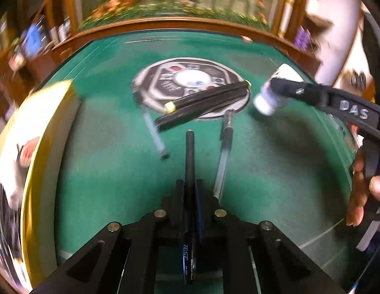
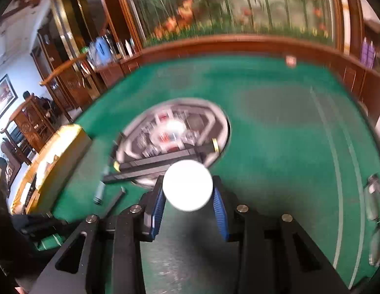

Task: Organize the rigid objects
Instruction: 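Grasp a thin black pen with the left tool while the right tool grasps the white pill bottle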

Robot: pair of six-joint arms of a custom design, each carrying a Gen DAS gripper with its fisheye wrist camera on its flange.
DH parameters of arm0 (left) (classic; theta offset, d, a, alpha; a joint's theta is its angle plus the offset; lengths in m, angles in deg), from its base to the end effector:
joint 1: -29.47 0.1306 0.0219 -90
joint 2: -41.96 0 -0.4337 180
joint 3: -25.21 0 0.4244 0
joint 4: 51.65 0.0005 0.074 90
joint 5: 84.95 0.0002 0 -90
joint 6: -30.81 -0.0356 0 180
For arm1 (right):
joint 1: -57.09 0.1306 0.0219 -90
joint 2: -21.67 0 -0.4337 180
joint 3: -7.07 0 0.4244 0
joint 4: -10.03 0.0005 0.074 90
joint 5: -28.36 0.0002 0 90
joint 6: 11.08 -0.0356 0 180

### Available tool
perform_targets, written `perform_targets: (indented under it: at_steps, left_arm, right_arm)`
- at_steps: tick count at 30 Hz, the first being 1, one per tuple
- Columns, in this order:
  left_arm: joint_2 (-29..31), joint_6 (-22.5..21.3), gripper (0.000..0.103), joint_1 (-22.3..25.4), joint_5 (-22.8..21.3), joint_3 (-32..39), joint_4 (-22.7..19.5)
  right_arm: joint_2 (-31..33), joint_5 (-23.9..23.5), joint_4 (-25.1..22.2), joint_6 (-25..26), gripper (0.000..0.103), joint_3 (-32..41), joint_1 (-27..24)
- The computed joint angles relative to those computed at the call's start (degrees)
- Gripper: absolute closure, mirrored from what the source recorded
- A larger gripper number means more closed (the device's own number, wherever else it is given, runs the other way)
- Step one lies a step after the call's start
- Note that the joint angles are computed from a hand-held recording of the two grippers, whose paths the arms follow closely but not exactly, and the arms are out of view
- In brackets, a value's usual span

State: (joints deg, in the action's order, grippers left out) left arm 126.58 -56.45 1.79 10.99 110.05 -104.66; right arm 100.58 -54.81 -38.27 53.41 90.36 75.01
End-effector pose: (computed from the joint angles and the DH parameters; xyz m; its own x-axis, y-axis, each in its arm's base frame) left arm 0.4157 -0.2228 0.4768 -0.7292 0.3288 -0.6001 0.4832 0.8684 -0.1112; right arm 0.4204 0.1310 0.5126 -0.6921 0.2256 -0.6856 0.0821 0.9683 0.2358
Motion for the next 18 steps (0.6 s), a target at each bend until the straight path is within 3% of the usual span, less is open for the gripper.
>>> perform_targets:
  at_steps: [2, 6, 10, 13, 18]
  left_arm:
    - [-1.84, 1.04, 0.096, 0.23, 0.29, -1.18, -0.04]
    - [-6.21, 1.45, 0.096, -0.14, -2.72, -4.1, 0.29]
    - [-9.13, 3.36, 0.096, 0.75, -2.19, -6.33, 1.06]
    - [-10.63, 3.91, 0.096, 0.46, -3.36, -7.51, 2.17]
    - [-12.32, 4.29, 0.096, -0.64, -6.86, -8.1, 3.84]
  right_arm:
    - [-0.74, 0.68, 0.6, 0.48, 0.069, 0.0, 1.38]
    - [0.3, -4.79, -1.36, -0.32, 0.069, -0.09, 1.87]
    - [-0.49, -4.45, -1.36, -0.4, 0.069, -1.63, 3.29]
    - [-1.74, -2.48, -0.51, 0.55, 0.069, -2.46, 4.9]
    - [-2.44, -4.33, 1.82, 1.49, 0.069, -3.03, 5.68]
